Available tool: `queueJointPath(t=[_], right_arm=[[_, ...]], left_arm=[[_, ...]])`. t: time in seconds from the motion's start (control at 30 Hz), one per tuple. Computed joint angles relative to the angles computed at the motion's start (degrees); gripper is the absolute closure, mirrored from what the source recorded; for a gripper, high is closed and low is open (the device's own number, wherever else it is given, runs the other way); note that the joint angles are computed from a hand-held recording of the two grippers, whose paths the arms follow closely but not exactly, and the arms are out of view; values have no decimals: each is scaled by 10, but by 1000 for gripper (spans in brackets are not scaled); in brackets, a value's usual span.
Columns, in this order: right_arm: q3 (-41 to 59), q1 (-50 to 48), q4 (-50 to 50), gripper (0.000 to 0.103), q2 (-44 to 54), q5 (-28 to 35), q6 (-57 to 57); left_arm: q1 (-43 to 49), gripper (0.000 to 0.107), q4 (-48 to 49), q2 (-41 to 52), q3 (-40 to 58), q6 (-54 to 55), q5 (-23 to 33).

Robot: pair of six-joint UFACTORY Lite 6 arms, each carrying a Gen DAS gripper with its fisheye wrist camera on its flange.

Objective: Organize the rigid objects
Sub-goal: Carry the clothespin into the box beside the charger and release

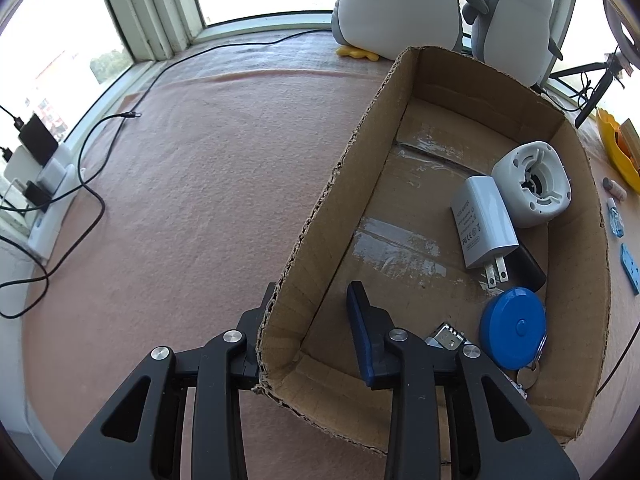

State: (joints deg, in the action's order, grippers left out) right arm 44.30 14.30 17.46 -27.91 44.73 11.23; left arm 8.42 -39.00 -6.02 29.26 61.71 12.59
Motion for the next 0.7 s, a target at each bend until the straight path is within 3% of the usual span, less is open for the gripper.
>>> queueJointPath(t=[0.27, 0.7], right_arm=[[-5, 113, -14, 92, 68, -69, 58], [-16, 125, 9, 92, 118, -108, 38]], left_arm=[[-2, 75, 6, 0, 0, -10, -1], [-7, 74, 22, -2, -2, -33, -9]])
